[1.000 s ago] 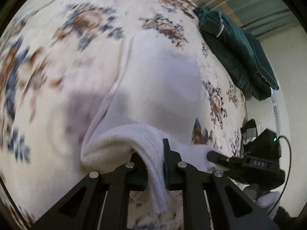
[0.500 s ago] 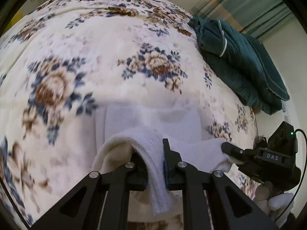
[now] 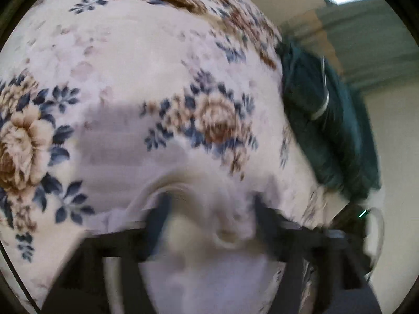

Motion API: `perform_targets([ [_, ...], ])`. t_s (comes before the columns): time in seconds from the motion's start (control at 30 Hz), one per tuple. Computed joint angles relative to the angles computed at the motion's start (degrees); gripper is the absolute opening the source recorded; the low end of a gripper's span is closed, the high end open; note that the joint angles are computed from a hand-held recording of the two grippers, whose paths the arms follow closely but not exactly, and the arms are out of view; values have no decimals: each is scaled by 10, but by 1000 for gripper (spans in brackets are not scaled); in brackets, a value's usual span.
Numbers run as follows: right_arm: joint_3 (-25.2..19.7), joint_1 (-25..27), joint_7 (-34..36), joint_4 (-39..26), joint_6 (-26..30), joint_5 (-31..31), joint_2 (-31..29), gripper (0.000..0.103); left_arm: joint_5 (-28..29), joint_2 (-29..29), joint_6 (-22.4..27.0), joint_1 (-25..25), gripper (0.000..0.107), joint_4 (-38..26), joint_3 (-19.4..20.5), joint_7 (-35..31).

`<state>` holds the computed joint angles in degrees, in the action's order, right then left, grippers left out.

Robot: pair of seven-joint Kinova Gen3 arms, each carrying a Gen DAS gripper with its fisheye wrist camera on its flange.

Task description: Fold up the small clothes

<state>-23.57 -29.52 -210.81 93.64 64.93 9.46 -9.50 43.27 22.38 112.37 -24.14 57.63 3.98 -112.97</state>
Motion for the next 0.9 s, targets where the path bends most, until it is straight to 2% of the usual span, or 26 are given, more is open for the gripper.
perform_targets([
  [0.07,4,11,11,19,-25,-17,-12,20,32,13,-3,-12,71,-7,-1,30],
  [0.17,-13,12,-15,19,-15,21,-19,55,28,19,-7,-8,71,-26,-4,25],
  [0.2,-28,21,-25,15,-1,39,-27,55,10,15,-15,-3,71,-30,-3,6],
  [0.27,-27,11,-24,-3,36,47,-28,59,-34,3,-33,-6,71,-27,26,-40],
  [0.37,-49,27,27,-39,103,37,-23,60,-104,-10,-56,13,71,-10,55,-110],
  [0.43,-37,19,67,-40,115,14,-18,60,-151,-21,-78,28,71,19,69,-157],
  [0.47,-18,0,82,-33,107,2,-17,60,-174,-28,-91,47,71,37,63,-180],
  [0.53,-2,-8,113,-9,77,-28,-16,60,-199,-42,-116,96,69,75,21,-226],
  [0.57,1,-10,128,-1,66,-37,-13,60,-209,-48,-129,115,61,93,6,-243],
  [0.6,1,-15,135,0,66,-37,-3,57,-215,-52,-139,124,36,108,0,-259],
  [0.63,-11,-13,138,-6,74,-27,8,50,-222,-55,-146,132,24,117,-6,-269],
  [0.67,-14,-21,142,-15,86,-13,18,17,-220,-60,-150,132,11,122,-10,-278],
  [0.7,-9,-39,147,-28,108,1,32,6,-208,-61,-146,121,9,120,-8,-286],
  [0.8,-29,-53,123,-55,151,57,41,5,-155,-56,-108,86,8,85,-21,-274],
  [0.9,-15,-68,113,-66,172,82,37,4,-112,-32,-70,55,8,26,-26,-231],
])
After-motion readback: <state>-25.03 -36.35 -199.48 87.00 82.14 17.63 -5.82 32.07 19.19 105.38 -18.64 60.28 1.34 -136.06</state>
